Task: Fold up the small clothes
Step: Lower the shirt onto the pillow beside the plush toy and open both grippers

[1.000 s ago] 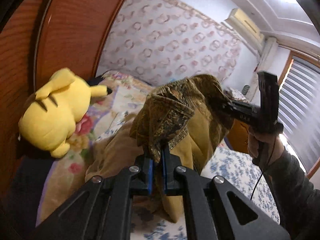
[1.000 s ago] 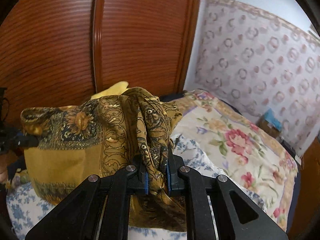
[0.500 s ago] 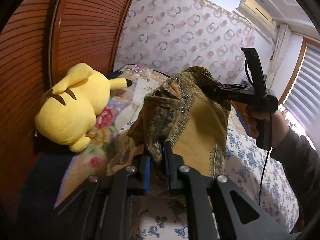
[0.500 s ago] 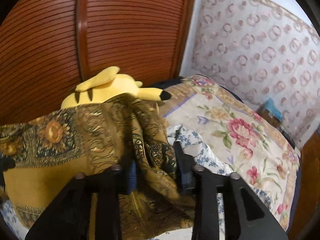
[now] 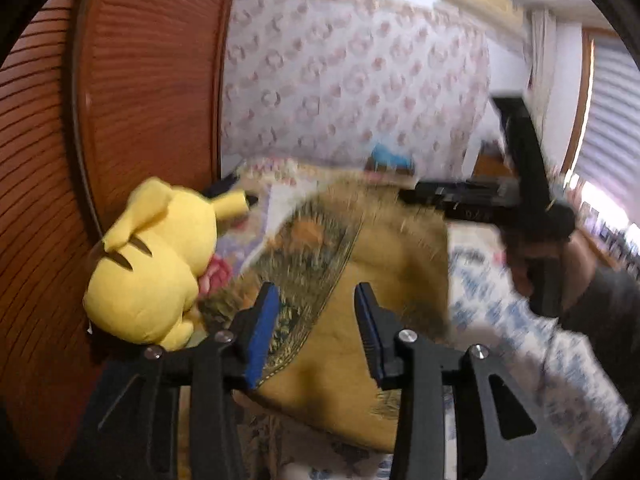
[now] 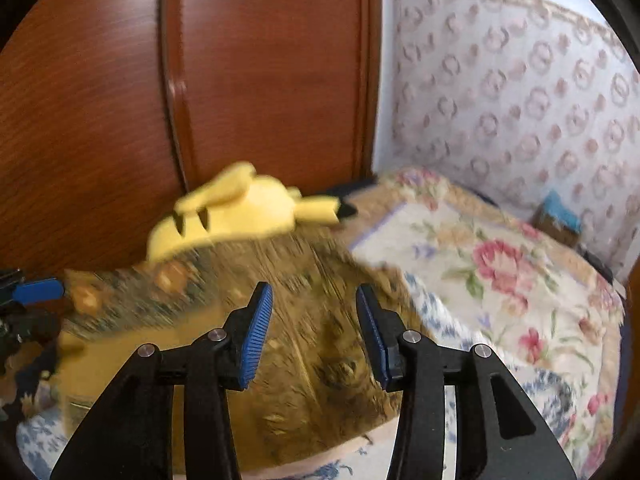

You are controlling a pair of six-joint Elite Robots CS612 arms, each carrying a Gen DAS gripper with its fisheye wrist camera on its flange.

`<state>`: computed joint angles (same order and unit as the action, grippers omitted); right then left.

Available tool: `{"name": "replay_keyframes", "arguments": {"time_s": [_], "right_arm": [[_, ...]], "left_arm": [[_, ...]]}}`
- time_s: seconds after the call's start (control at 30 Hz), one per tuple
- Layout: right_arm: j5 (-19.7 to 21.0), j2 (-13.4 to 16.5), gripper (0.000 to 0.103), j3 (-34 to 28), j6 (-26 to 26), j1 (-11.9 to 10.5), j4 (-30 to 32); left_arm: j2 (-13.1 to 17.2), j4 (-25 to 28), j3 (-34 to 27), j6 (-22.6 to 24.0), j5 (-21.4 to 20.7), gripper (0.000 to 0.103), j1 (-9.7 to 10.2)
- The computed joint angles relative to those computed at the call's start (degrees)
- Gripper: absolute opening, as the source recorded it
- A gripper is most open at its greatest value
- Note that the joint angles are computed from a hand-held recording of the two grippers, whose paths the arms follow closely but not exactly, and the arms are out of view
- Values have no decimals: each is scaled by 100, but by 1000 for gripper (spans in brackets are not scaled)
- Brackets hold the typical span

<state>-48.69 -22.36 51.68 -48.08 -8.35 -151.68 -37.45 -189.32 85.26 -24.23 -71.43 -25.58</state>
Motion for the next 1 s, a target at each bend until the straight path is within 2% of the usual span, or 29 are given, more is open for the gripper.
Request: {"name": "replay_keyframes", "arguments": {"time_s": [0.07,0.13,0.2,0.4,0.53,0.67,0.83,1.0], "right_arm": [[-165,112,44,-170,60,16,278],[-200,276,44,-451,125,1,694],[-189,365,44,-578,225,-9,804],[-112,329,44,-484,283,-36,746],[16,124,44,-79,284,-115,411],[170,-172,44,501,234,-226,-42],[382,-643,44,1395,254,-464,-739],[453,-1056,48,2209,413,-758,-1424]], "left_arm": [[112,355,-149,-95,-137,38,54],[195,580,-230,-238,-455,40,134],[218,808,-272,-310,-437,45,133],[184,669,-219,-270,-426,54,77],[85,388,-73,-153,-281,61,-31],[-33,244,32,55,-61,61,-155],[-199,13,161,330,193,62,-378],[-346,-63,264,375,299,62,-586]]}}
